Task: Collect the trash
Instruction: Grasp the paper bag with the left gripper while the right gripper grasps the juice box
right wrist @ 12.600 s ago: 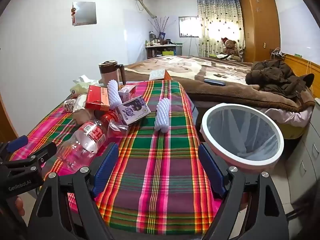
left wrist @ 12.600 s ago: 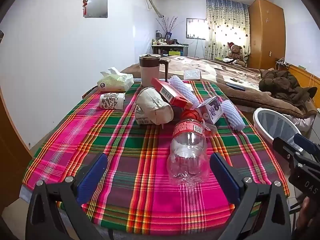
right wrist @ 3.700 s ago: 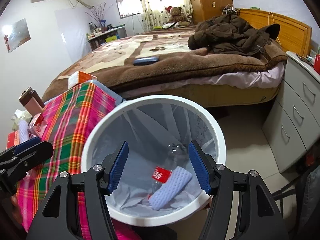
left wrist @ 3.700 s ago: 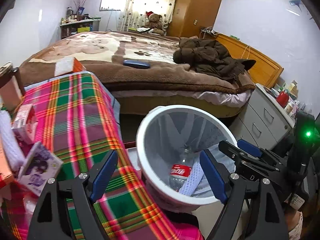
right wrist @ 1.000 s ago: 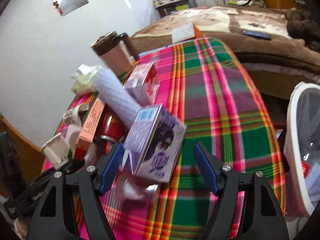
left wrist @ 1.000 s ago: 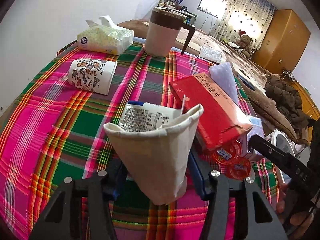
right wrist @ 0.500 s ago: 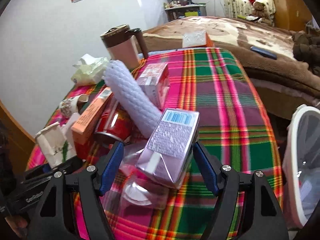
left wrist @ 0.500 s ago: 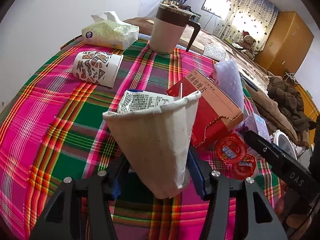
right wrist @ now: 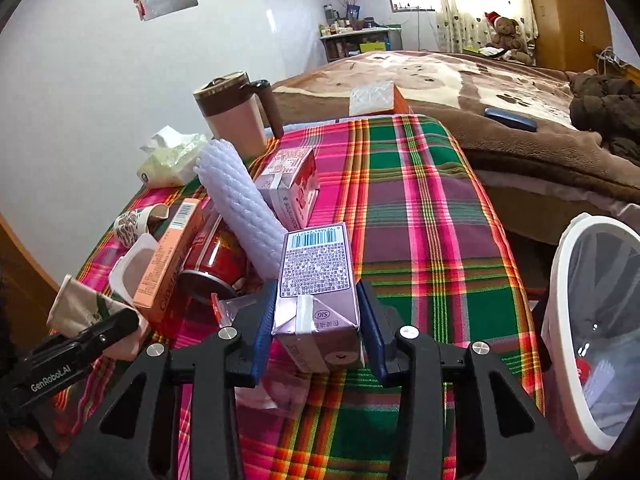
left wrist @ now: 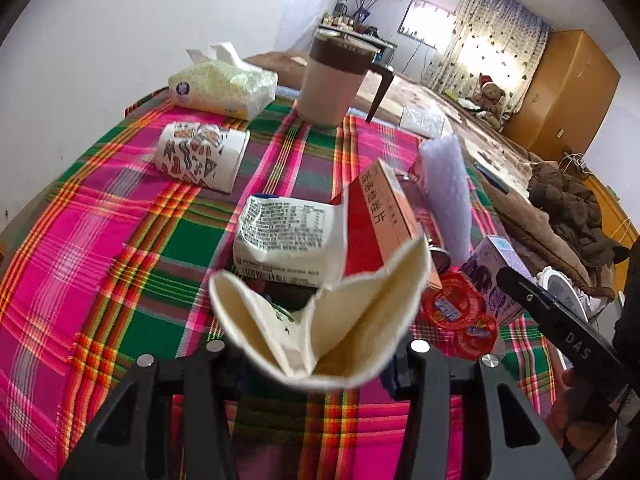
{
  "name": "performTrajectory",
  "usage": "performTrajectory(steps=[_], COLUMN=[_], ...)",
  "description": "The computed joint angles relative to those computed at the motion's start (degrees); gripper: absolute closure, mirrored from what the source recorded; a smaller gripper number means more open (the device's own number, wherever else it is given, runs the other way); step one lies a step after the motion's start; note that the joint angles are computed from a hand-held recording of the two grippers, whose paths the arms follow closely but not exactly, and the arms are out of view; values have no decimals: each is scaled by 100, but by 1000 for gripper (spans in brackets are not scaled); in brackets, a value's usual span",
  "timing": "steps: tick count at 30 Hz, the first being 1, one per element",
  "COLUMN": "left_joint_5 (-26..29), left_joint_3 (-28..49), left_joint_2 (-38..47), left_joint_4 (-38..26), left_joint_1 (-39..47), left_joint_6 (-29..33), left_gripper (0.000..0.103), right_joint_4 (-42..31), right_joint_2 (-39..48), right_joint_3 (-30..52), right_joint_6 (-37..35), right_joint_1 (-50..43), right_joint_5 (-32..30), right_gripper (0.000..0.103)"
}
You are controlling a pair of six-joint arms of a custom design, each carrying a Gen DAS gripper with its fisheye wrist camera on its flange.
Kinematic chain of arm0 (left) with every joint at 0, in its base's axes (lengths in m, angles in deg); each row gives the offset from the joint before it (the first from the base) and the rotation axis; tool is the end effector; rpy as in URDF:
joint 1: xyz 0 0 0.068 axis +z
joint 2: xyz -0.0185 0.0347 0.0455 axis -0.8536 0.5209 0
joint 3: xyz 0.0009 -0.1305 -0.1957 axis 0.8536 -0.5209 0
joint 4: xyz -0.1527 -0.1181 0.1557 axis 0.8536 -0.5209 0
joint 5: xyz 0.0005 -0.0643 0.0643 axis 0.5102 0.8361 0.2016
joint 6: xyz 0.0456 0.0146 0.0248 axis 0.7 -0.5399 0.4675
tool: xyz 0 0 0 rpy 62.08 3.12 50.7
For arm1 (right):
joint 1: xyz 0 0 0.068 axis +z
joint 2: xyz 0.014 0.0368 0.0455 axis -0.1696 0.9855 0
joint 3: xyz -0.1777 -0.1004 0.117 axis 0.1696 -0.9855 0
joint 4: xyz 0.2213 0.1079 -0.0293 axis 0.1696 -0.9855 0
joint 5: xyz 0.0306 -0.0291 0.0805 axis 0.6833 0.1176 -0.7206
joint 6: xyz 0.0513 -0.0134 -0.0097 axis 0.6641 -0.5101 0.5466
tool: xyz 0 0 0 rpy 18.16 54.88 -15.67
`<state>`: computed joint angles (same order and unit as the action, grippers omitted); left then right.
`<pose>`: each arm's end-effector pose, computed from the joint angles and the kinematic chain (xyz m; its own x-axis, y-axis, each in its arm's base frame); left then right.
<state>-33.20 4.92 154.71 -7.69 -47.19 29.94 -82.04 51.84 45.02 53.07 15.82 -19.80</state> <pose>0.3269 0.0488 0.2069 -0.7698 0.0500 -0.6363 0.2698 0.9290 -0.2534 0.2762 0.1199 0.2036 -0.6438 0.2930 -0.7068 0.1903 0.9561 0.2230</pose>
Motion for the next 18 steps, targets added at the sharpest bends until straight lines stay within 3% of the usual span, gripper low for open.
performTrajectory(steps=[18], left_joint_5=[21], left_joint_3=[-811], left_joint_2=[-1143], left_joint_4=[3], left_joint_1=[-85], left_joint_6=[228], left_gripper=[54], right_joint_4=[12], right_joint_2=[-1081], right_joint_3=[-699], right_joint_6=[118], right_joint_1=[189], right_joint_5=[264], right_gripper=[63])
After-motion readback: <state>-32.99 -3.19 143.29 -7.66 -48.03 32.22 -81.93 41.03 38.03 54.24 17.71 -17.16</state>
